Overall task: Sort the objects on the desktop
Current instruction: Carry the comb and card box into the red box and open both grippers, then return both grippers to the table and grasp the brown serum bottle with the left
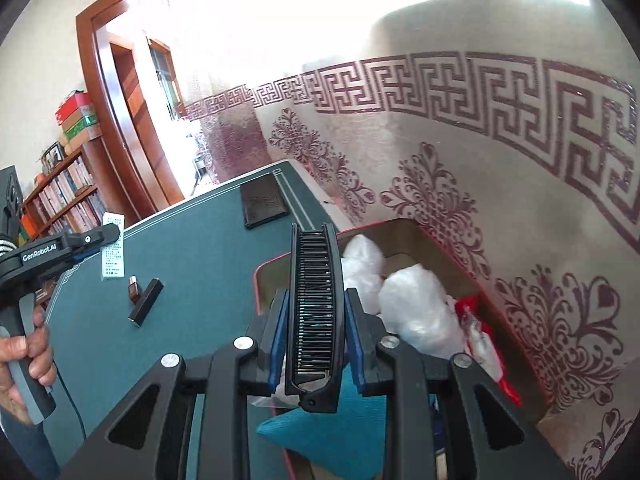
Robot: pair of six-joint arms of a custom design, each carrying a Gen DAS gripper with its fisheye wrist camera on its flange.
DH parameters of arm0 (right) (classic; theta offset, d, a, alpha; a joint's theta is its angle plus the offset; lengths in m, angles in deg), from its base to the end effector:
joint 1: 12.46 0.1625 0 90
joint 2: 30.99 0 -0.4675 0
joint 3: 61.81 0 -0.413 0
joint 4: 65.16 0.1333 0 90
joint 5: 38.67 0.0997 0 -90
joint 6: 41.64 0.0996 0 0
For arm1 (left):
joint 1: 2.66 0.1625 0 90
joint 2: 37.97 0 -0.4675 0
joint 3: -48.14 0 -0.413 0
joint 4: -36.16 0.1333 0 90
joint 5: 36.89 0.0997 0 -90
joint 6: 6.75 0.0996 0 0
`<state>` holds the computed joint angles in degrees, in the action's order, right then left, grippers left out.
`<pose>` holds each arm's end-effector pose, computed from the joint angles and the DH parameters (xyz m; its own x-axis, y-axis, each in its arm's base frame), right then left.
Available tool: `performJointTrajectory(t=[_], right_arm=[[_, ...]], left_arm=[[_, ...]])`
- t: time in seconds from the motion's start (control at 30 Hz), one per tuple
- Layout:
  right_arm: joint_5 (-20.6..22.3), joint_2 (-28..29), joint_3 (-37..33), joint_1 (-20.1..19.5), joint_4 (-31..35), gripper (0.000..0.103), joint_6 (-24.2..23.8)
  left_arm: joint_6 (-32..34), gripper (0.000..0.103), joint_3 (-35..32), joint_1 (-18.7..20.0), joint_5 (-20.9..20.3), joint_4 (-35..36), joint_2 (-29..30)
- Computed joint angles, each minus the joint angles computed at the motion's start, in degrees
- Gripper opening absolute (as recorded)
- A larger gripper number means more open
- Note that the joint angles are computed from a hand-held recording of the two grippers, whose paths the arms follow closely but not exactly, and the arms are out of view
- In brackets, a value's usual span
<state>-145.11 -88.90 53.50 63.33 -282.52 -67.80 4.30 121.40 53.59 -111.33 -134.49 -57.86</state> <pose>-0.0441 -0.6024 0.2716 -0.8130 0.2962 0.5012 -0.3056 0.5156 -0.8005 -0.3217 -0.7696 -0.0495 -0.7585 0.5666 -0.3218 0.6512 0.6423 -0.4041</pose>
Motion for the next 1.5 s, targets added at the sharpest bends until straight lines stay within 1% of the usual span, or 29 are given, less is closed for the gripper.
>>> performJointTrajectory(t=[0.13, 0.23, 0.33, 0.47, 0.63, 0.67, 0.73, 0.8, 0.83, 0.93, 0.97, 1.0, 1.03, 1.1, 1.13, 1.17, 1.27, 1.33, 1.37, 1.43, 1.5], right_arm=[[1.8, -0.9, -0.1, -2.0, 1.0, 0.029, 1.3], [3.9, -1.4, -0.1, -3.3, 2.4, 0.029, 2.2], [5.6, -1.6, 0.3, -4.1, 2.3, 0.029, 2.5], [7.2, -2.0, 1.1, -4.8, 1.7, 0.029, 2.0], [7.8, -2.1, 1.1, -5.1, 2.2, 0.029, 1.4], [7.9, -2.1, 0.9, -5.1, 2.7, 0.029, 1.4], [8.5, -2.2, 0.8, -5.3, 4.0, 0.030, 1.6], [8.7, -2.2, 0.6, -5.5, 4.8, 0.030, 2.0], [8.8, -2.2, 0.5, -5.5, 5.1, 0.030, 2.2], [8.6, -2.1, 0.3, -5.4, 5.7, 0.030, 2.5], [8.4, -2.1, 0.3, -5.3, 5.6, 0.030, 2.4], [8.3, -2.1, 0.3, -5.3, 5.5, 0.030, 2.5], [8.5, -2.1, 0.3, -5.4, 5.8, 0.031, 2.7], [8.8, -2.2, 0.2, -5.4, 6.4, 0.039, 3.3], [8.9, -2.2, 0.1, -5.3, 6.4, 0.046, 3.3], [8.4, -2.0, 0.2, -5.1, 5.8, 0.049, 3.0], [6.3, -1.2, 0.2, -4.2, 3.7, 0.051, 1.7], [5.6, -1.0, 0.3, -3.8, 3.2, 0.051, 1.5], [5.2, -0.8, 0.4, -3.6, 2.8, 0.051, 1.3], [4.3, -0.4, 0.6, -3.0, 1.4, 0.053, 0.8], [4.0, 0.1, 0.8, -2.4, 0.2, 0.059, 0.6]], left_arm=[[-0.7, 0.026, 0.2, -1.9, -1.8, 2.4, 1.5], [-1.0, 0.026, -0.7, -3.2, -2.6, 4.0, 3.2], [-1.2, 0.026, -2.3, -4.1, -3.4, 5.8, 5.1], [-2.4, 0.026, -5.6, -4.8, -3.7, 8.4, 8.0], [-3.9, 0.027, -8.2, -4.7, -3.5, 12.5, 10.2], [-4.1, 0.029, -8.3, -4.6, -3.3, 12.9, 10.2], [-4.4, 0.042, -7.7, -4.5, -2.8, 12.1, 9.9], [-4.8, 0.049, -6.6, -4.4, -2.1, 9.9, 9.2], [-4.8, 0.051, -6.0, -4.4, -1.9, 9.0, 8.8], [-4.8, 0.051, -4.6, -4.2, -1.2, 7.6, 7.3], [-4.7, 0.052, -3.8, -4.1, -0.8, 6.8, 6.7], [-4.6, 0.054, -2.9, -4.1, -0.4, 5.9, 6.1], [-4.5, 0.059, -2.2, -3.9, 0.2, 5.1, 5.6], [-4.7, 0.063, -0.8, -3.6, 1.4, 3.7, 4.6], [-4.9, 0.063, -0.4, -3.2, 2.0, 3.3, 4.2], [-5.2, 0.063, 0.0, -2.9, 2.4, 3.1, 3.7], [-6.5, 0.063, 0.6, -1.7, 3.6, 2.1, 2.5], [-6.9, 0.063, 0.7, -0.8, 5.0, 1.1, 1.9], [-6.5, 0.063, 0.7, -0.5, 6.3, 0.5, 1.6], [-5.1, 0.063, 0.7, 0.1, 10.4, -2.3, 1.4], [-4.4, 0.063, 0.2, 0.7, 15.0, -4.8, 1.4]])
